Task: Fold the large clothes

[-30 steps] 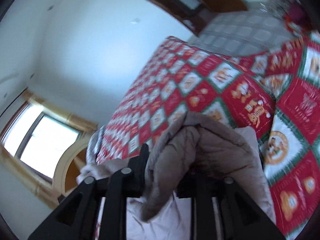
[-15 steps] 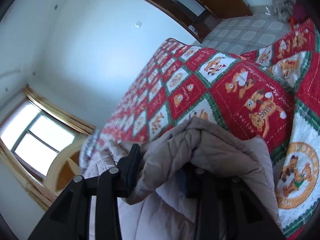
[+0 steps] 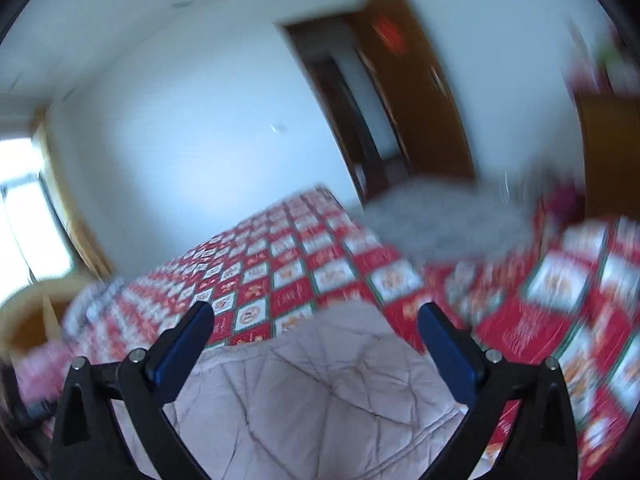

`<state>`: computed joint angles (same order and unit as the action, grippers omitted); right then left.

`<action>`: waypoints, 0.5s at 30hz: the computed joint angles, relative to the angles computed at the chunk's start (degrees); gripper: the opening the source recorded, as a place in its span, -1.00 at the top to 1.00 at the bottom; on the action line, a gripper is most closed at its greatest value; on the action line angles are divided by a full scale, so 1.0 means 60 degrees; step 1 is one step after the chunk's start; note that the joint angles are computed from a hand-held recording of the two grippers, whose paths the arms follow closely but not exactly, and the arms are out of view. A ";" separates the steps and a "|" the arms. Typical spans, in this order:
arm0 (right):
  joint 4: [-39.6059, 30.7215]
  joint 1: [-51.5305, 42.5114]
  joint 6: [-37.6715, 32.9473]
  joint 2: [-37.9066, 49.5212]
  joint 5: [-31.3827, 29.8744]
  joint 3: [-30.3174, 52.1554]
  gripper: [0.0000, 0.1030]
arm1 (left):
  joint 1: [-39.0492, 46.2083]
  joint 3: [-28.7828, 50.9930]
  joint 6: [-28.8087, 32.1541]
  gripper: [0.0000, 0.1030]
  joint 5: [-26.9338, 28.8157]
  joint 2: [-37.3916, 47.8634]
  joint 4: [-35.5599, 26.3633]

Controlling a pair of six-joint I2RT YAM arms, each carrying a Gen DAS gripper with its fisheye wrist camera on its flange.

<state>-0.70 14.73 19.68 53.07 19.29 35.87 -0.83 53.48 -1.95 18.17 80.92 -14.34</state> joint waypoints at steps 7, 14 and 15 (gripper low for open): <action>-0.0301 0.2597 0.0382 0.4066 -0.0008 0.1784 0.87 | -0.2939 -0.0832 -0.1151 -0.88 -0.2373 0.0470 0.1692; 0.0851 0.1657 0.1111 0.5897 -0.1188 0.1477 1.00 | -0.3359 -0.1206 -0.1369 -0.84 -0.3493 0.1924 0.2961; 0.1004 0.1443 0.1216 0.6043 -0.1578 0.1401 1.00 | -0.3458 -0.1367 -0.1359 -0.84 -0.3662 0.1995 0.3267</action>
<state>5.32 23.38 26.97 89.32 9.82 44.28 -21.58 45.28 -10.10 -3.80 92.89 5.26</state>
